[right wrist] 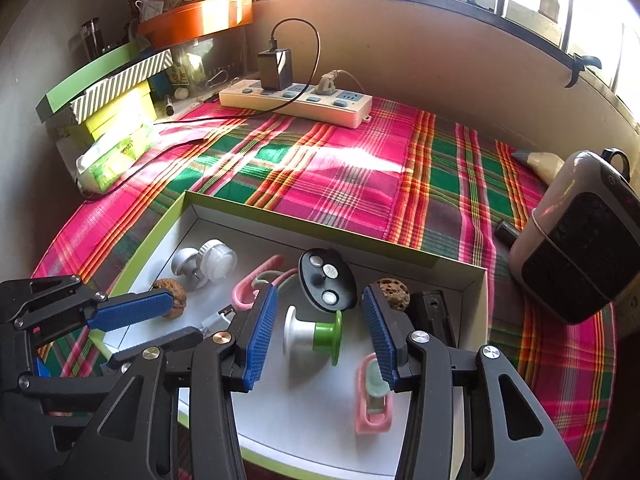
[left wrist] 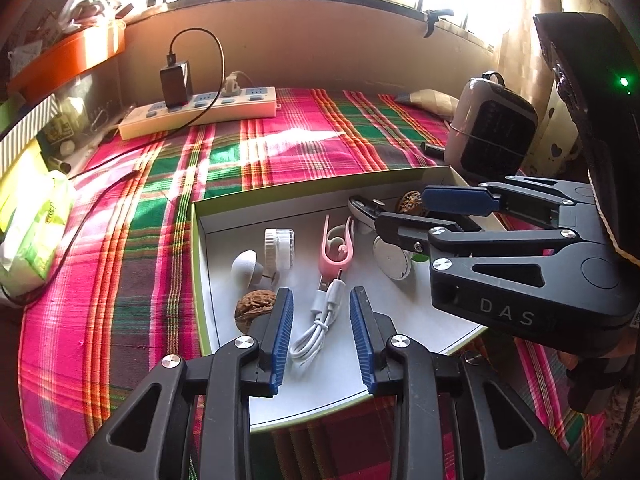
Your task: Organize objects
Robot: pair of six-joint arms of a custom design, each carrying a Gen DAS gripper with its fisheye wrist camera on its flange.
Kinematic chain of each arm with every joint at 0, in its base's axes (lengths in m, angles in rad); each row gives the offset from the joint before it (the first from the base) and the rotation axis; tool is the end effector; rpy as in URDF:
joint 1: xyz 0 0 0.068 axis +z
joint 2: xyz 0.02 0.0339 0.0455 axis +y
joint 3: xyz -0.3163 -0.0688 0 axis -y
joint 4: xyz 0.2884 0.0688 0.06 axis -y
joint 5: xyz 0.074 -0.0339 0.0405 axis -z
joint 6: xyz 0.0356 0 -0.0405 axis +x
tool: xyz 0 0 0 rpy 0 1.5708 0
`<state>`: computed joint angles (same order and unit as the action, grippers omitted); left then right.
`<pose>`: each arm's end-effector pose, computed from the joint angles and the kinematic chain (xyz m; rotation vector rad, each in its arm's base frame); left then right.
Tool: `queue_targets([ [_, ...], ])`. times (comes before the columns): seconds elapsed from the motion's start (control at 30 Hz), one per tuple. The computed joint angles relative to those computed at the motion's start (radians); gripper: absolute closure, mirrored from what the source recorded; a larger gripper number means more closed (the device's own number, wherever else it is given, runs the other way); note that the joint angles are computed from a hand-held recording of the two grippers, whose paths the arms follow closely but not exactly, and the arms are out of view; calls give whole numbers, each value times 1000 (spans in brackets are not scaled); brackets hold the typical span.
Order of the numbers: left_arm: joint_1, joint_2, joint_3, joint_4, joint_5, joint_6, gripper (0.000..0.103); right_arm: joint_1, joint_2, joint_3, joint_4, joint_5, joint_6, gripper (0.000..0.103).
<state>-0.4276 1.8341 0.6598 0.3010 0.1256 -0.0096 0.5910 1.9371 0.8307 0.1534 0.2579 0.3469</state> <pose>0.3069 -0.1447 0.0923 0.5666 2.3997 -0.3457 0.3197 0.2036 0.0895 -0.1999 2.4720 0.0707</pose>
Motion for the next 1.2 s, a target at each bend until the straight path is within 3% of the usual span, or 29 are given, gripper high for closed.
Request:
queue_targets([
  [0.63,-54,-164,-149,54,-123,-90,75,145,-191,-211,59,151,217,53],
  [1.2,-130,-224,-269,100,-214,-138,75,284,-197,-301,44,279,420,53],
])
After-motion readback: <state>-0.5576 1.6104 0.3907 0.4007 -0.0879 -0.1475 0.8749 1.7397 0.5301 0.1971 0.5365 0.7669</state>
